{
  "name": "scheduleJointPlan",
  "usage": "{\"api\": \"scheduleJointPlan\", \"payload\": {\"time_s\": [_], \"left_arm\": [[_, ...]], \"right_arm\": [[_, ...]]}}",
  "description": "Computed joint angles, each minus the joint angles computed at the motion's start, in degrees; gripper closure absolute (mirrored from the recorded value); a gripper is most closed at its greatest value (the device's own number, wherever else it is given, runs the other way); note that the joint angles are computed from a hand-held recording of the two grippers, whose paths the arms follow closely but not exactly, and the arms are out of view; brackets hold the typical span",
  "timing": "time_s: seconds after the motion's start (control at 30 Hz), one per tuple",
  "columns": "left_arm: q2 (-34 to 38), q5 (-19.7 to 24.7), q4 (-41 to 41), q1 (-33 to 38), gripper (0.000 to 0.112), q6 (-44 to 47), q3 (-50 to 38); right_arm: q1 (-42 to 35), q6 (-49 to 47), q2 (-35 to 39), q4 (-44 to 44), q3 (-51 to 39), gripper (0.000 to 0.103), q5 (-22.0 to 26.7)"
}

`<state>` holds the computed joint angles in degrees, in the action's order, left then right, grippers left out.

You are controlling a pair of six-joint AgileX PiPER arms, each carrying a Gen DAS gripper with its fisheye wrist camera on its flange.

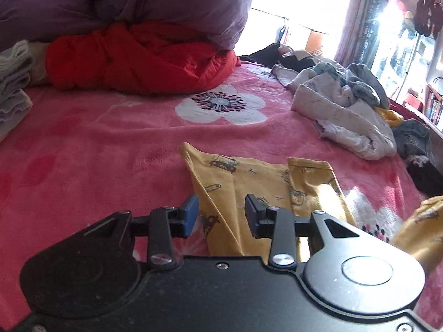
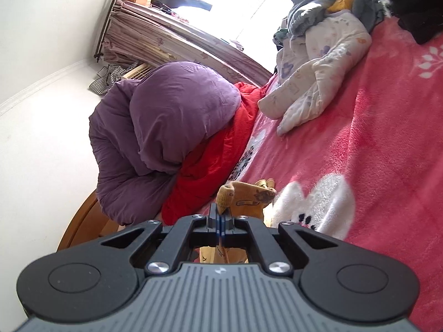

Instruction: Fold clothes

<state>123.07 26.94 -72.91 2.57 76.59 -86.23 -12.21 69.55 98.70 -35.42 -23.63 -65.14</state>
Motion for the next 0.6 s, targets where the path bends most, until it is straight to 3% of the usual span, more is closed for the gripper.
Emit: {"api": "scheduleJointPlan", "payload": {"time_s": [0.07,0.13,0.2,0.3,0.43,0.6], "left_arm": [[1.66,-1.35,5.19,-0.89,0.08,-5.61,-3.15],[2.61,-4.05,10.32,-2.08,0.091,-9.5,-4.82],[3.57,-4.39,12.43,-2.37,0.104,-11.01,-6.21],[4.13,-3.89,13.42,-2.75,0.109,-10.97,-7.17],[3.8,-4.22,11.42,-3.58,0.11,-8.38,-6.71],[2.19,-2.06,2.42,-3.96,0.111,1.0,-4.59]], "right_arm": [[-0.31,-0.5,-0.33,-0.48,0.15,0.099,-0.02],[-0.68,-0.79,-0.34,-0.86,0.02,0.099,0.3],[-1.03,-1.01,0.0,-1.18,-0.21,0.099,0.49],[-1.23,-0.73,1.33,-1.03,-0.5,0.099,0.69],[-1.42,-1.54,1.49,-0.91,-0.46,0.099,1.02],[-1.38,-2.42,1.04,-1.03,-0.21,0.099,1.32]]}}
